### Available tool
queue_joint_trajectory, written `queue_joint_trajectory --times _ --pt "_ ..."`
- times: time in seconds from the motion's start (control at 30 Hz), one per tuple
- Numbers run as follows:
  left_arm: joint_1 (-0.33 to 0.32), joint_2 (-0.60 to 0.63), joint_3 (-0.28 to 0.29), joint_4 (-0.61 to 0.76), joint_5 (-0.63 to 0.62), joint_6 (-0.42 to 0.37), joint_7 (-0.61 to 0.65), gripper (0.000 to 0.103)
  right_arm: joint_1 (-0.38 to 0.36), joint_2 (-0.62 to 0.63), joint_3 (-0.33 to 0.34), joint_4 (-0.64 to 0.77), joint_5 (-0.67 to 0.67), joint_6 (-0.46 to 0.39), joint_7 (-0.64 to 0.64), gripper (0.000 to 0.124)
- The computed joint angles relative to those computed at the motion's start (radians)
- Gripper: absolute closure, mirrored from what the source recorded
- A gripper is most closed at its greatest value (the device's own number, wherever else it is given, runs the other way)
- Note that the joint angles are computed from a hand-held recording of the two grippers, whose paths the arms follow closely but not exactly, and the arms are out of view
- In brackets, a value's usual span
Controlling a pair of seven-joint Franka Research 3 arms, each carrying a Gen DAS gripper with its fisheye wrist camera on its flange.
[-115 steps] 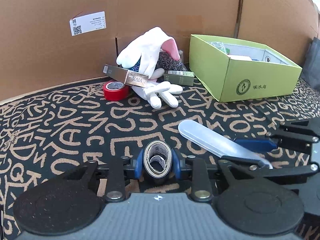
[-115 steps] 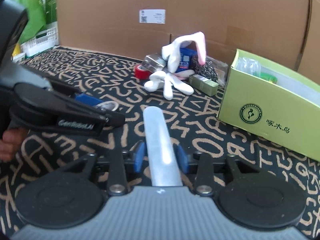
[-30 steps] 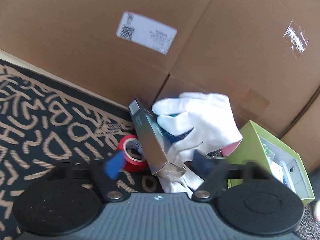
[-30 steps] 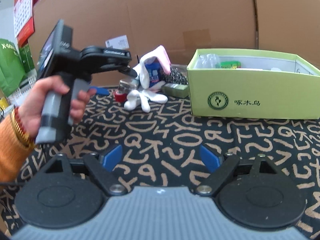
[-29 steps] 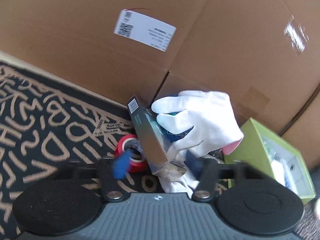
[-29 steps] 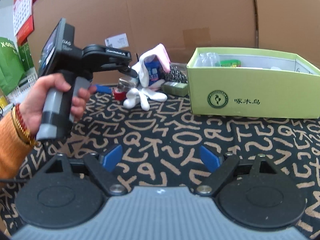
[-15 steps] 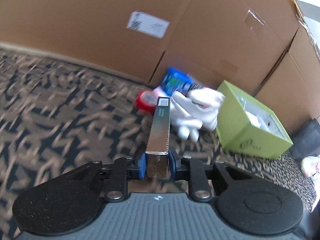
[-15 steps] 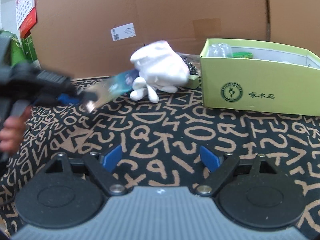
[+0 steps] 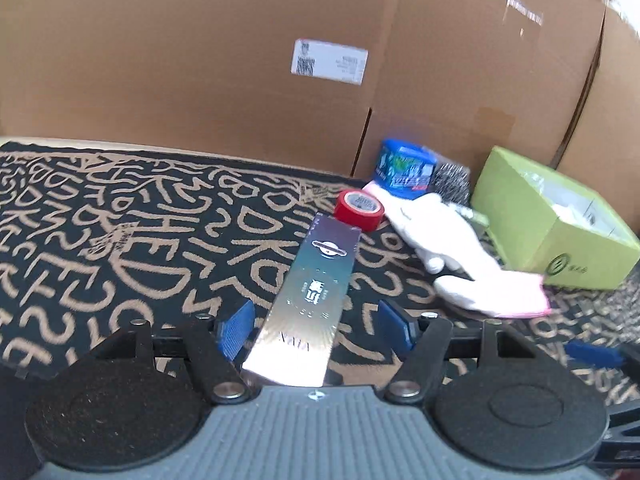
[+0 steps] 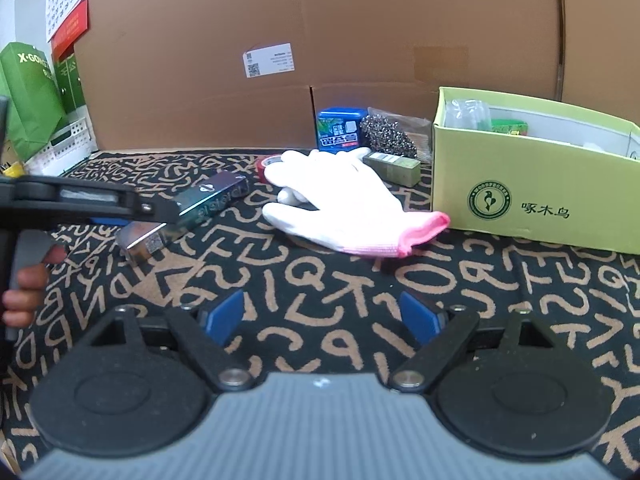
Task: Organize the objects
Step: 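Grasp the white glove by its pink cuff with the right tool, then carry the VIVX box with the left tool while the right tool carries the glove into the shoebox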
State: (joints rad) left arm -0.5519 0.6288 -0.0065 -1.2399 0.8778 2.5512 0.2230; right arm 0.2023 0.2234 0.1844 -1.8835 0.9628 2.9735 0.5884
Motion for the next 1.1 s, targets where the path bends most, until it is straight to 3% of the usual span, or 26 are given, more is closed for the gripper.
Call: queue_joint_trajectory --times 0.1,0.2,0.27,0.37,0.5,0.57,0.6,0.7,0.77,0.8,0.87,1.0,1.07,1.1 --pt "0.017 0.041 -0.015 0.052 -0.045 -0.017 0.059 0.031 0.007 0.018 -0.007 0.024 -0.039 0.022 0.004 0.038" --pt "0.01 0.026 0.001 0.025 -0.033 0.0 0.05 0.03 -0.013 0.071 0.013 0.093 -0.06 0.041 -0.068 0.038" --pt "0.009 0.015 0.005 0.005 -0.028 0.018 0.035 0.029 -0.007 0.12 0.001 0.15 -0.126 0.053 -0.046 0.038" --pt "0.011 0.008 0.004 -0.007 -0.021 0.028 0.041 0.029 -0.044 0.205 0.019 0.276 -0.179 -0.049 -0.028 0.037" --pt "0.008 0.02 0.001 0.016 -0.025 0.002 0.068 0.029 0.028 0.301 -0.09 0.388 -0.388 -0.117 0.182 0.039" --pt "0.003 0.024 0.001 0.024 -0.026 -0.014 0.082 0.029 0.008 0.291 -0.071 0.375 -0.382 -0.126 0.226 0.057" --pt "0.001 0.028 0.0 0.032 -0.028 -0.026 0.091 0.029 -0.007 0.271 -0.054 0.35 -0.378 -0.123 0.231 0.083" --pt "-0.006 0.033 -0.002 0.045 -0.032 -0.054 0.109 0.029 -0.019 0.2 -0.051 0.275 -0.401 -0.159 0.259 0.108" --pt "-0.012 0.029 0.0 0.04 -0.027 -0.063 0.11 0.035 -0.041 0.149 -0.029 0.215 -0.376 -0.183 0.234 0.109" --pt "-0.016 0.024 0.002 0.033 -0.02 -0.07 0.113 0.047 -0.054 0.121 -0.016 0.185 -0.349 -0.199 0.211 0.109" --pt "-0.018 0.01 -0.006 0.018 -0.016 -0.088 0.136 0.059 -0.078 0.066 0.005 0.128 -0.276 -0.244 0.139 0.109" --pt "0.008 -0.033 -0.035 -0.043 -0.044 -0.045 0.149 0.06 -0.098 -0.003 0.012 0.087 -0.104 -0.356 -0.027 0.105" --pt "0.004 -0.024 -0.035 -0.028 -0.044 -0.057 0.15 0.054 -0.076 -0.005 -0.006 0.09 -0.075 -0.33 -0.055 0.085" --pt "0.004 -0.013 -0.037 -0.009 -0.052 -0.068 0.159 0.049 -0.058 0.003 -0.016 0.095 -0.069 -0.294 -0.055 0.06"
